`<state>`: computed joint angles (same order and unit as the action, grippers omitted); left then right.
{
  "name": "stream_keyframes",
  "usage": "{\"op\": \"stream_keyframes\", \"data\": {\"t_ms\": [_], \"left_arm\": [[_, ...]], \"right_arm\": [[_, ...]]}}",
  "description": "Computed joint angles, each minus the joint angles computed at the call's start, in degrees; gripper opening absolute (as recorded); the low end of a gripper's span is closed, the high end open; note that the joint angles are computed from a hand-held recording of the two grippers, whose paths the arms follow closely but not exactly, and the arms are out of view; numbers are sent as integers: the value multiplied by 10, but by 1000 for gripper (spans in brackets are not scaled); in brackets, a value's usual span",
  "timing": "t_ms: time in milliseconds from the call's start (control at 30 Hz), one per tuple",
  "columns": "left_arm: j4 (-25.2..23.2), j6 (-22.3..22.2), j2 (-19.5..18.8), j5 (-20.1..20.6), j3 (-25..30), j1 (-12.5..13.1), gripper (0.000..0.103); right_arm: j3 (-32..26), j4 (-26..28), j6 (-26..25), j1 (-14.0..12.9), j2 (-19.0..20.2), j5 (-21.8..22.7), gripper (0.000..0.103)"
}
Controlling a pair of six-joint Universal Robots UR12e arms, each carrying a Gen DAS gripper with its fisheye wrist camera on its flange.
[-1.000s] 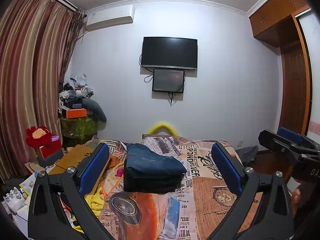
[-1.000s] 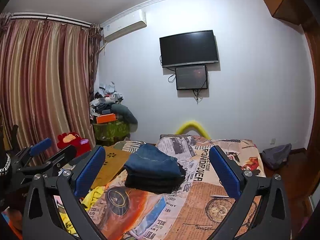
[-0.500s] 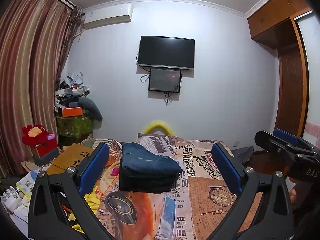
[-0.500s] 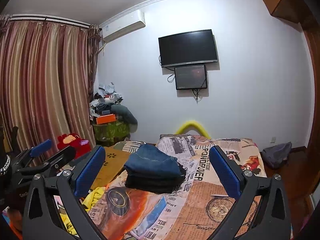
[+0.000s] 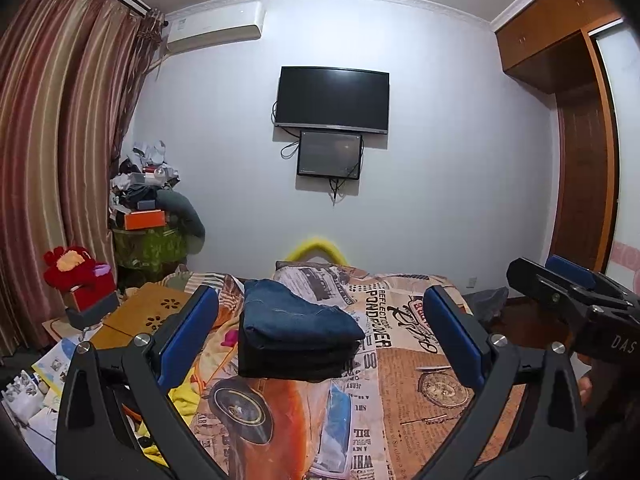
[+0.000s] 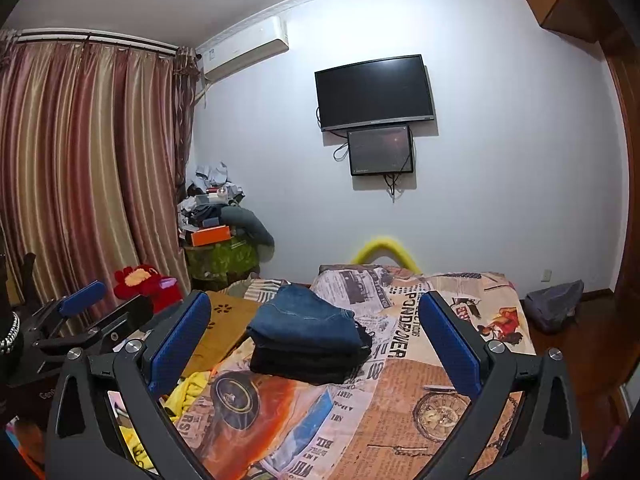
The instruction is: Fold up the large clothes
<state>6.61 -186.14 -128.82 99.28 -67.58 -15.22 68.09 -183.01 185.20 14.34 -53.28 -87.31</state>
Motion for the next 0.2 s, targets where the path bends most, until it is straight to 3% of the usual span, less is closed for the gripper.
{"op": "stream_keyframes", "data": {"t_ms": [200], "left_arm": [[-5,-2,-1,-8,-1,2,103]], "right_arm": [[-2,3,-2,1,1,-3,103]]}}
